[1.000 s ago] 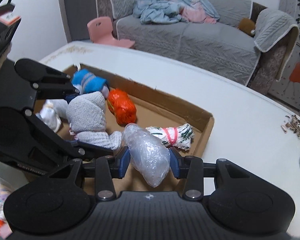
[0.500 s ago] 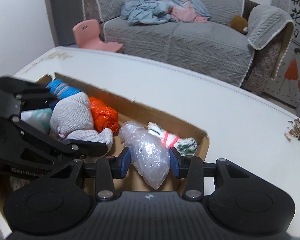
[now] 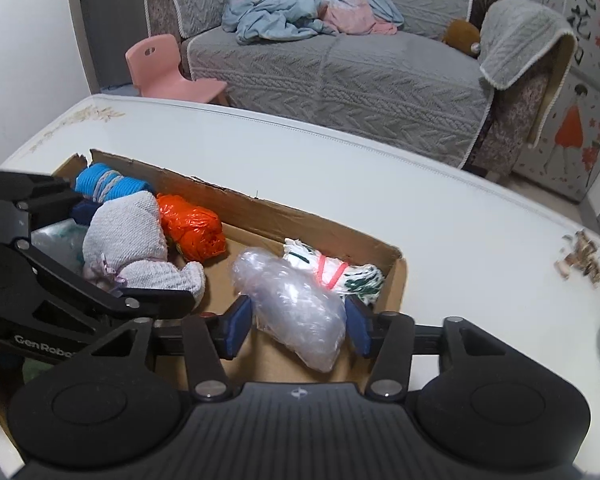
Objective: Organize objects
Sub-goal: 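Carry both items into the box and open both tools to release them, then move both tools back to the remaining pile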
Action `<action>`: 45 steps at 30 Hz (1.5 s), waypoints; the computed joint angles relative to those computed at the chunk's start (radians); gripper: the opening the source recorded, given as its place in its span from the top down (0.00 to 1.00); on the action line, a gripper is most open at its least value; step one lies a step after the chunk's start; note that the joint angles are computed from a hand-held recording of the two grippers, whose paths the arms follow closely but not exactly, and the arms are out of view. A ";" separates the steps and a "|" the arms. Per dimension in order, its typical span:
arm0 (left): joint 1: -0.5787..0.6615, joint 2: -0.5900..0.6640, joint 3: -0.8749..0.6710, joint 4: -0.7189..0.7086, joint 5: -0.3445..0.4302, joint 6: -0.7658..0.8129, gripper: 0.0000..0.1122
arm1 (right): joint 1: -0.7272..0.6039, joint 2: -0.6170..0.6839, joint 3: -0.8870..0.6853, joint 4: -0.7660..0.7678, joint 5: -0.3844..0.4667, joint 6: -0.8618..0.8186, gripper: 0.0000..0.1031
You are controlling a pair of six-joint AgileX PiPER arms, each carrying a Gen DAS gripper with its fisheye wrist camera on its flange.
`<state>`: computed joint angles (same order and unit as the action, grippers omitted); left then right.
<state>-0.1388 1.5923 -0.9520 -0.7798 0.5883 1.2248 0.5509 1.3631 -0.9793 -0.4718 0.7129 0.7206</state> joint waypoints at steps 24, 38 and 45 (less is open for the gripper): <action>-0.051 -0.044 -0.037 0.188 0.101 0.028 0.09 | -0.008 0.028 -0.099 0.144 0.109 -0.295 0.33; -0.038 -0.063 -0.041 0.207 0.131 0.009 0.09 | 0.026 0.049 -0.139 0.139 0.178 -0.310 0.31; -0.011 -0.112 -0.030 0.210 0.173 0.003 0.09 | 0.059 0.028 -0.140 0.128 0.204 -0.283 0.26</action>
<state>-0.1499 1.4802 -0.9821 -0.5702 0.7608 1.2273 0.6097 1.3914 -1.1195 -0.3442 0.9173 0.4378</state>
